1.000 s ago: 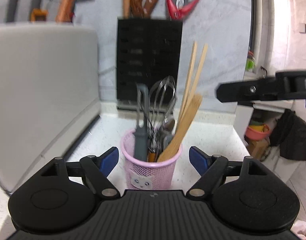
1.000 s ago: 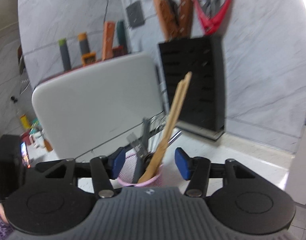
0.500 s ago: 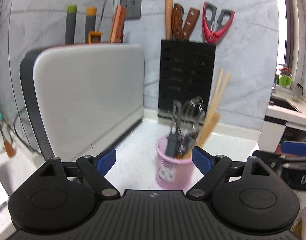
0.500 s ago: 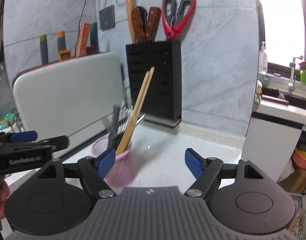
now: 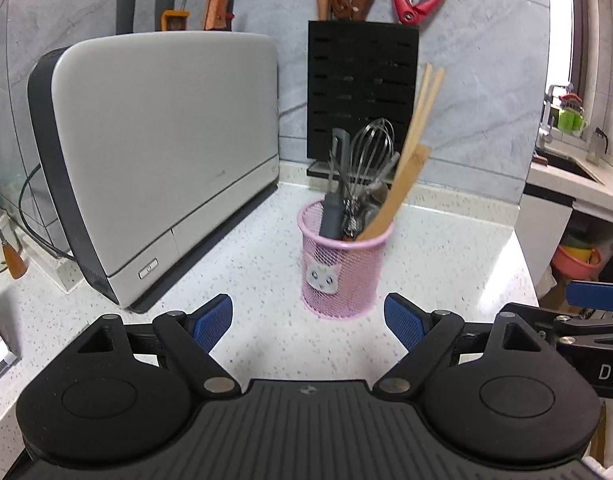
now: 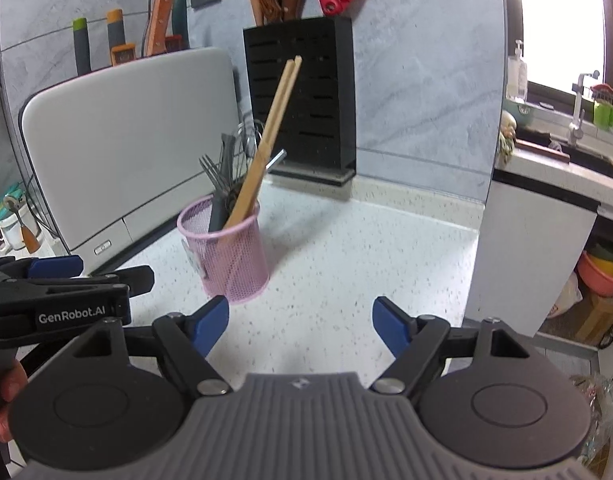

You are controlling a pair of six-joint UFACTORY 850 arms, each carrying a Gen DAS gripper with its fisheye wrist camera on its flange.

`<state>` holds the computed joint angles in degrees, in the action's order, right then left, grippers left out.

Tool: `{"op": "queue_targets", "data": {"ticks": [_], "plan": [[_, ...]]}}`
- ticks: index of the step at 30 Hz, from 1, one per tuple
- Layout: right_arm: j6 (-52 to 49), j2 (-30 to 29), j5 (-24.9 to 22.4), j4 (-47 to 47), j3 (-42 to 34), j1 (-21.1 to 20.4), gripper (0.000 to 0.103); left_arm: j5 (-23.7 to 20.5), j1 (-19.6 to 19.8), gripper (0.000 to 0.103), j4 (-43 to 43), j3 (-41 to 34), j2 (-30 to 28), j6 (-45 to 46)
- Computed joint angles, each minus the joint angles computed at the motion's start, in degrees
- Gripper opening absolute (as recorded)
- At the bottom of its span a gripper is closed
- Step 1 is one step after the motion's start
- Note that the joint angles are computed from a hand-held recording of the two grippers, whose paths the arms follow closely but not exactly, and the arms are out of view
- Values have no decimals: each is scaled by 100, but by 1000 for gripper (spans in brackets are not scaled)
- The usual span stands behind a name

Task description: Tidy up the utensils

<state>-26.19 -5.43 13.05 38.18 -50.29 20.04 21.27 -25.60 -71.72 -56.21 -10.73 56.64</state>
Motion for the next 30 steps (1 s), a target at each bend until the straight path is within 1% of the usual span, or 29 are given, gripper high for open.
{"op": "queue_targets", "data": {"ticks": [5, 13, 19, 26, 30], "plan": [[161, 34, -29, -88, 80, 10, 79, -144, -15, 100, -302, 19, 4, 287], [178, 123, 61, -39, 164, 11, 79, -51, -78, 100, -94, 49, 70, 114], [372, 142, 76, -235, 198, -3, 80, -104, -94, 100, -75, 33, 50, 154], [297, 119, 58, -127, 183, -5, 80, -124, -91, 100, -89, 9, 27, 160], [358, 107, 44, -217, 173, -6, 81, -117, -96, 100, -104, 4, 18, 162]]}}
